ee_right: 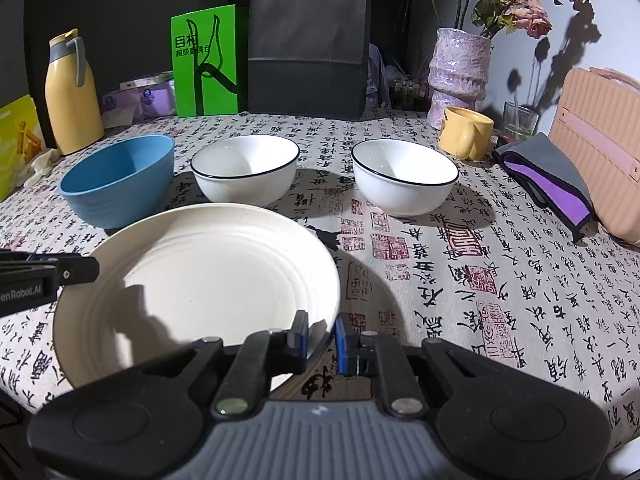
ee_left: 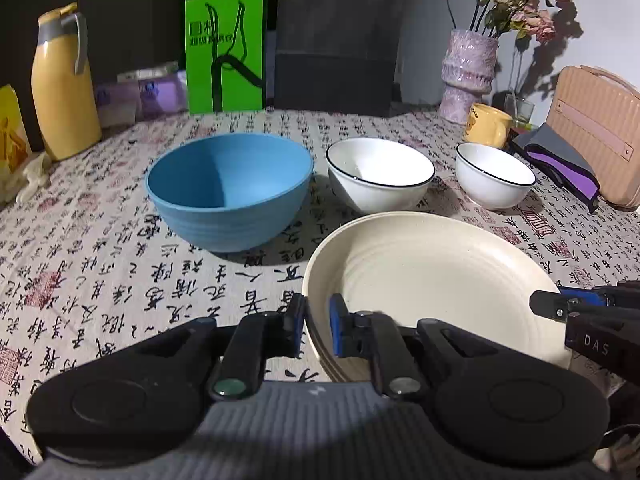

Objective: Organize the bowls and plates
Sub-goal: 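Open both grippers and raise them off the plate stack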

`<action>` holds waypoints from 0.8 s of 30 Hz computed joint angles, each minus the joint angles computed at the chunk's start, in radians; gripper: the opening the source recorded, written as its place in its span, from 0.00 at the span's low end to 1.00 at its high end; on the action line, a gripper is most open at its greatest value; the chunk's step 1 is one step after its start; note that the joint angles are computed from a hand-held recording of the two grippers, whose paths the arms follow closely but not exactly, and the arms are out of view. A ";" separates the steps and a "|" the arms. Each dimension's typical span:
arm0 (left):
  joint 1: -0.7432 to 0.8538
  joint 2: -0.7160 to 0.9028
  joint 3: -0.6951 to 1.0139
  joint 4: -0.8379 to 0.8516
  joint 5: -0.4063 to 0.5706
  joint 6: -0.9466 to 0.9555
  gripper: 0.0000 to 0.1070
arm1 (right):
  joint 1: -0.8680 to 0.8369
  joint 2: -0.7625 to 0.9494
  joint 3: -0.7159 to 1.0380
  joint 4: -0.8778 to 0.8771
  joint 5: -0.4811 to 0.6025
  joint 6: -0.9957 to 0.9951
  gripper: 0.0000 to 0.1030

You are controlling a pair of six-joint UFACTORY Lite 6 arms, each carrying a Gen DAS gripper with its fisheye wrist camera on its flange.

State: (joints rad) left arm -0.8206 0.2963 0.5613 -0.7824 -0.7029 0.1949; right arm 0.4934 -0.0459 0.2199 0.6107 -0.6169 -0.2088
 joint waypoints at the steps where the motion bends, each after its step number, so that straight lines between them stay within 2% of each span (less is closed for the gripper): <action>1: -0.005 0.009 -0.001 0.000 -0.017 -0.004 0.12 | -0.002 0.001 -0.001 -0.006 -0.002 0.006 0.13; 9: -0.060 0.090 -0.015 -0.005 -0.180 -0.049 0.13 | 0.001 0.012 -0.010 -0.024 -0.028 0.037 0.14; 19: -0.106 0.167 -0.018 -0.014 -0.305 -0.071 0.17 | 0.018 0.027 -0.021 -0.028 -0.069 0.062 0.16; 24: -0.083 0.136 -0.050 0.054 -0.306 -0.121 0.29 | -0.003 0.012 -0.035 -0.086 -0.069 0.112 0.19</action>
